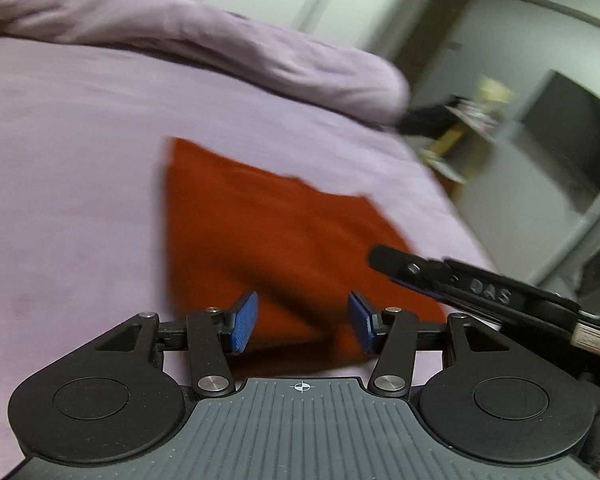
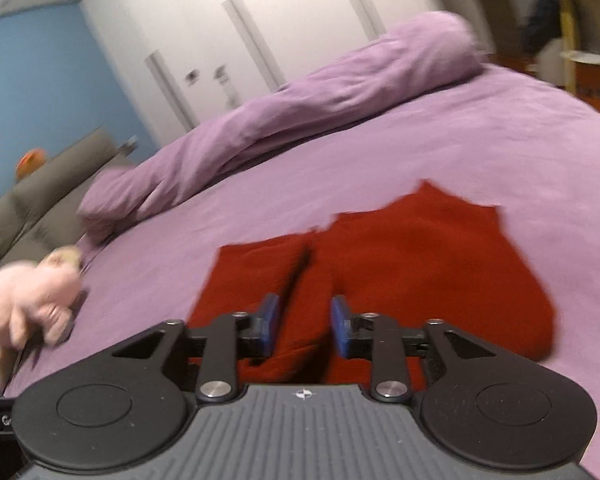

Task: Fold small clothes

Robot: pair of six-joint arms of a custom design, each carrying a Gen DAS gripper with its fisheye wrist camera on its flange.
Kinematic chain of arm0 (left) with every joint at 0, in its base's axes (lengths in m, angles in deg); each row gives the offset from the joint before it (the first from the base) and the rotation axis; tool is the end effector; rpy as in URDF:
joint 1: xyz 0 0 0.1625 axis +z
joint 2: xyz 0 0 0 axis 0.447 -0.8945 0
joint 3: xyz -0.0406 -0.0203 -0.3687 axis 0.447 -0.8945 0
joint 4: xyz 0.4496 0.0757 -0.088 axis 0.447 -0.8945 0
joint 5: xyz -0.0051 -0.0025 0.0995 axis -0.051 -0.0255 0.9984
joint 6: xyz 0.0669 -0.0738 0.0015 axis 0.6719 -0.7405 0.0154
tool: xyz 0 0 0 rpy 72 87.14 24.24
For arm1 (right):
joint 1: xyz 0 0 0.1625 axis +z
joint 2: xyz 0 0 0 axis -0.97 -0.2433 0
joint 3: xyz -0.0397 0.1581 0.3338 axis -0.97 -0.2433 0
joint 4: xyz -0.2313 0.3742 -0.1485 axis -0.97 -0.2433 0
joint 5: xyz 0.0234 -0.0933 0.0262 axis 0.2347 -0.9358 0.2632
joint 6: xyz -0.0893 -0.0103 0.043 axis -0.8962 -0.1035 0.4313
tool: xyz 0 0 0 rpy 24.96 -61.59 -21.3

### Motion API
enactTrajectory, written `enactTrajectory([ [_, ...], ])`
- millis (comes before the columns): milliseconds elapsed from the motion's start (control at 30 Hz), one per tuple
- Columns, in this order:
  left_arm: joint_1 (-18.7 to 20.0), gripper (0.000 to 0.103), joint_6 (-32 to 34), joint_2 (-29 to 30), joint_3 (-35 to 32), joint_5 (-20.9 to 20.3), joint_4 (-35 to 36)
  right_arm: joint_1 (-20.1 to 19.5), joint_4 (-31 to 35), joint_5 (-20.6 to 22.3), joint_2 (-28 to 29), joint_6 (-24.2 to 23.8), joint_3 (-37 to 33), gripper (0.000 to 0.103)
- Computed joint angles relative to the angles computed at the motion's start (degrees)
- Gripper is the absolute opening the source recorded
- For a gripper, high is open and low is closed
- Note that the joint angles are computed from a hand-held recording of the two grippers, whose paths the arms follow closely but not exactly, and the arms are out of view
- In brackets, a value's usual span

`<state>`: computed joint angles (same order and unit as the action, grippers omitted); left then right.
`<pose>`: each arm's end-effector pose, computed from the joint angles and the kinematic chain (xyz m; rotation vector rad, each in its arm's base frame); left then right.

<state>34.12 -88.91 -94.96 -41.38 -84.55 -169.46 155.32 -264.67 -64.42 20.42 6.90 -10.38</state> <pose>-0.2804 -0.8444 -0.0225 0.5742 2.7300 -0.9161 -0.0164 -0.8033 0.2342 0.2558 -2.4828 1.3563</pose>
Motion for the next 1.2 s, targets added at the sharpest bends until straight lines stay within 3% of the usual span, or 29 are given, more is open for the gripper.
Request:
enactTrajectory([
  [133,0.49,0.054,-4.77,1.51,-2.86,5.82,2.70,0.69,7.28,-2.46,4.32,-3.05,-5.40,0.038],
  [200,1.04,0.054,-6.64,1.91,-3.81,6.62,4.22,0.70,12.14,-7.23,6.46,-3.87,-8.28,0.033],
  [433,2.78,0.053,-10.16,1.81,-4.48,3.59,7.78,-0.45,13.88,-1.63,3.96,-1.32,-7.41,0.033],
  [533,2.90,0.054,-9.64,1.12,-3.26,3.30,7.79,-0.96,13.58,0.43,4.06,2.80,-9.20,0.058],
  [567,2.96,0.054,-9.50,1.15,-3.37,3.32,8.07,-1.26,14.38,0.83,4.62,5.17,-10.65,0.067],
  [600,2.96,0.055,-9.43,1.65,-4.15,3.29,8.46,-1.75,16.67,1.71,5.37,7.72,-12.72,0.070],
  [700,3.04,0.055,-9.35,2.35,-5.36,3.24,9.32,-3.14,27.30,4.59,9.70,16.02,-22.24,0.071],
  [767,2.98,0.055,-9.33,2.60,-5.70,3.25,9.62,-3.73,31.04,6.88,12.47,19.40,-27.03,0.071],
  [867,2.79,0.055,-8.54,2.83,-5.83,3.53,10.53,-3.64,32.50,9.42,15.50,20.47,-31.40,0.075],
  [967,2.32,0.055,-5.85,2.87,-5.36,4.12,10.31,-2.64,34.32,8.97,18.57,18.28,-35.95,0.075],
  [1033,2.02,0.055,-4.44,3.05,-5.19,4.93,10.36,-1.59,33.75,6.51,19.63,14.54,-36.94,0.067],
  [1100,1.91,0.055,-4.23,3.28,-5.26,5.18,10.78,-0.47,32.49,3.42,19.85,9.52,-36.54,0.041],
  [1133,1.89,0.055,-4.46,3.44,-5.41,5.19,11.16,0.11,31.38,1.53,20.04,7.12,-36.31,0.037],
  [1200,1.66,0.055,-4.32,3.79,-5.67,5.70,11.61,1.21,27.34,-1.76,19.37,1.68,-34.06,0.015],
])
